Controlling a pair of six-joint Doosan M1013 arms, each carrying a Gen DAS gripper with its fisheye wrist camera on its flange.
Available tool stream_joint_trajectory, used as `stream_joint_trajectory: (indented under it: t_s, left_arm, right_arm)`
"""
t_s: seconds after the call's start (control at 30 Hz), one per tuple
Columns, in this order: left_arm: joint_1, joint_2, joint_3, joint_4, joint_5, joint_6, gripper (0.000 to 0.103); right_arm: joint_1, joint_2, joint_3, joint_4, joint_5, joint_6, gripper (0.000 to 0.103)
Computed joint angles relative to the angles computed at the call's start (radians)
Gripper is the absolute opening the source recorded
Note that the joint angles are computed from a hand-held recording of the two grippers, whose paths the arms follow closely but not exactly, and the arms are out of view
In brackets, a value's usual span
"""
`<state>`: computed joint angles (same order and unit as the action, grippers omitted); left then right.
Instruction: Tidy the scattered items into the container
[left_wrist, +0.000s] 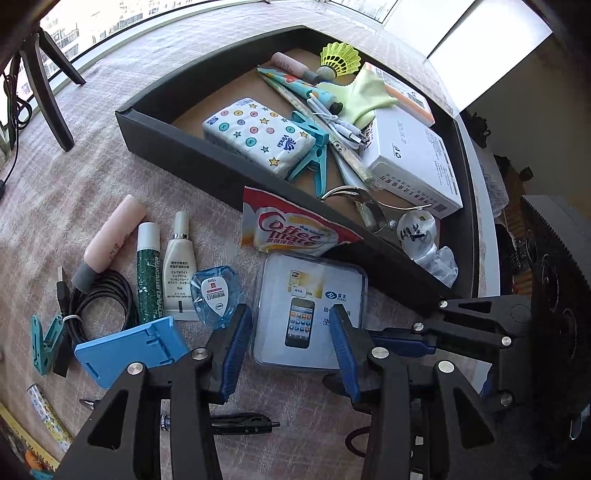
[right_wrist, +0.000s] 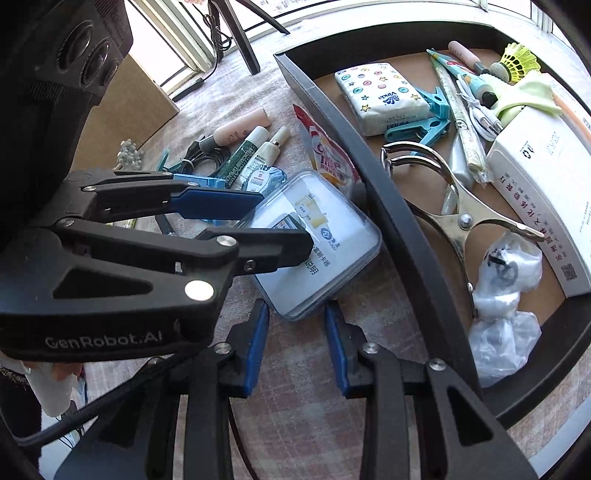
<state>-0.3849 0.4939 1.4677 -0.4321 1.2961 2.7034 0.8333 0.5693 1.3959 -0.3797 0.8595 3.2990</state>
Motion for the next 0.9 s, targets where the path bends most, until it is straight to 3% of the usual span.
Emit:
stream_joint_trajectory:
  t_s: [0.47, 0.9]
  left_arm:
    - [0.035, -0.037, -0.002, -0.057, 0.002, 0.0, 0.041]
    - [0.038, -0.082, 0.02, -0.065, -0.052, -0.004, 0.041]
  right_arm:
    - [0.004, -0.004, -0.017, -0.018, -0.022, -0.033, 0.029]
    - [0.015, -0.02, -0.019, -0.078, -0.03, -0.015, 0.029]
